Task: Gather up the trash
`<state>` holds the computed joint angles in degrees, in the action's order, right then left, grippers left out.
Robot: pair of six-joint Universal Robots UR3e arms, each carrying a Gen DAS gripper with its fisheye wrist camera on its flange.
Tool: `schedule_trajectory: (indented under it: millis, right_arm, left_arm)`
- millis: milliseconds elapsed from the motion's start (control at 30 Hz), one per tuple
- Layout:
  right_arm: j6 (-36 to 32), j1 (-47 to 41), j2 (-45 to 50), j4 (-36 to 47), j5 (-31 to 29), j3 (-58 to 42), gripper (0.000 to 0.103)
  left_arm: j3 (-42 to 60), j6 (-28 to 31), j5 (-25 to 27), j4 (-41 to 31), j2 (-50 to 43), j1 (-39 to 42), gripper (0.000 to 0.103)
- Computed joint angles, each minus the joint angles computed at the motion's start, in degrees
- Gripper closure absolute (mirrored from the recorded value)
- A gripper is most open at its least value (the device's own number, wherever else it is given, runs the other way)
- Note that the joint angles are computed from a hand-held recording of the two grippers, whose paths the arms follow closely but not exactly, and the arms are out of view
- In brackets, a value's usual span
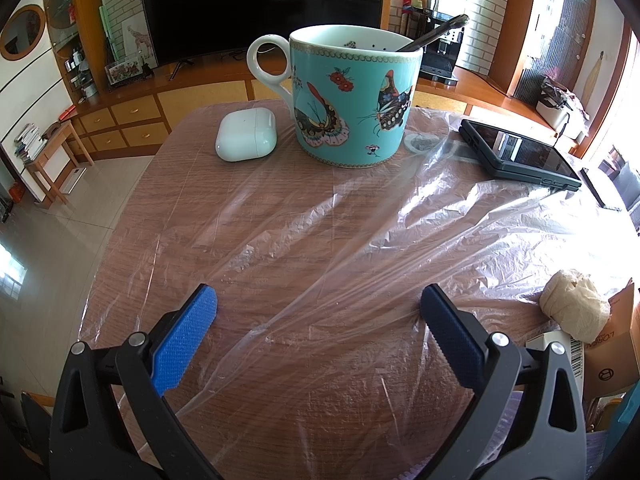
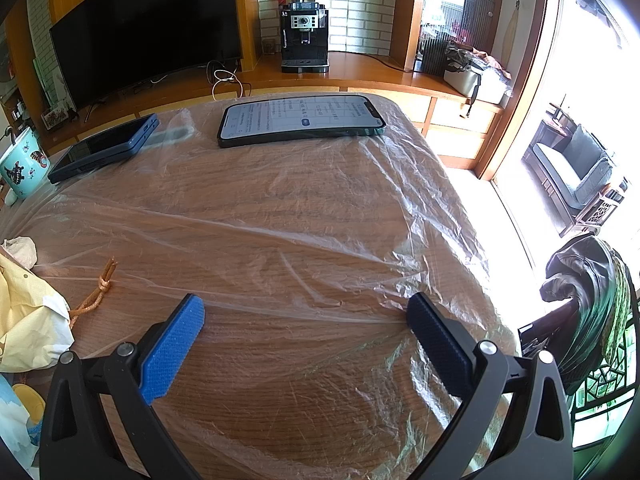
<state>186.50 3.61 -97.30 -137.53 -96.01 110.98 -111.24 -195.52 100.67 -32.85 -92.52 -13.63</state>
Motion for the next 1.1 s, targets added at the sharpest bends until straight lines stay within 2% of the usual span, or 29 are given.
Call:
schedule_trajectory:
  millis: [67, 133, 200, 300, 367, 433, 500, 633, 767, 800, 900, 1033, 1100]
  right_arm:
    - [1.09, 0.16, -2.62, -0.46, -1.87, 0.92, 0.004]
    - [0.20, -0.05, -5.21, -3.40, -0.17, 2.37, 0.004]
    - [-0.89, 1.30, -8.61, -2.64, 0.38, 1.39, 0.004]
    - [-1.92, 3.80, -11.54, -0.35, 3.25, -2.49, 0.004]
    - [-0.57, 6.94, -11.41, 1.96, 4.57, -6.59, 0.004]
    - [0.91, 8.96, -10.49, 3.11, 7.83, -9.30, 0.004]
    - [4.27, 12.42, -7.51, 4.51, 9.38, -12.93, 0.004]
    - [9.45, 16.08, -0.53, 5.96, 13.35, -18.24, 0.004]
    - [11.68, 19.38, 7.16, 8.62, 11.23, -24.52, 0.004]
    - [12.46, 19.58, 8.19, 9.60, 10.64, -25.41, 0.004]
    - [14.06, 18.49, 9.73, 10.42, 11.92, -25.07, 0.004]
    - [15.00, 16.23, 9.97, 9.82, 15.78, -22.43, 0.005]
    - [15.15, 14.91, 9.72, 8.76, 18.31, -20.67, 0.010]
  left_arm:
    - [0.28, -0.03, 0.39, -2.44, 1.50, 0.49, 0.001]
    - [-1.45, 0.90, 2.36, -1.20, 5.69, 0.03, 0.002]
    - [-1.68, 1.99, 4.48, -1.96, 9.73, -0.93, 0.002]
    - [-2.59, 5.14, 0.59, -4.30, 19.33, -0.87, 0.001]
    - [-3.51, 5.60, -0.60, -4.57, 24.44, -4.34, 0.001]
    - [-3.43, 6.72, -4.38, -4.00, 26.51, -8.72, 0.001]
    - [-2.62, 8.14, -6.62, -3.25, 26.71, -13.84, 0.001]
    - [2.38, 10.36, -4.78, -0.20, 18.59, -27.34, 0.001]
    - [9.63, 12.49, 2.88, 0.04, 7.27, -36.88, 0.001]
    - [11.12, 12.14, 2.66, -0.87, 4.97, -36.91, 0.001]
    - [11.66, 8.12, -7.20, -4.94, 3.49, -30.92, 0.001]
    - [9.85, 5.01, -13.63, -2.81, 2.35, -26.78, 0.001]
    - [9.04, 5.14, -16.44, -3.14, 2.88, -24.71, 0.001]
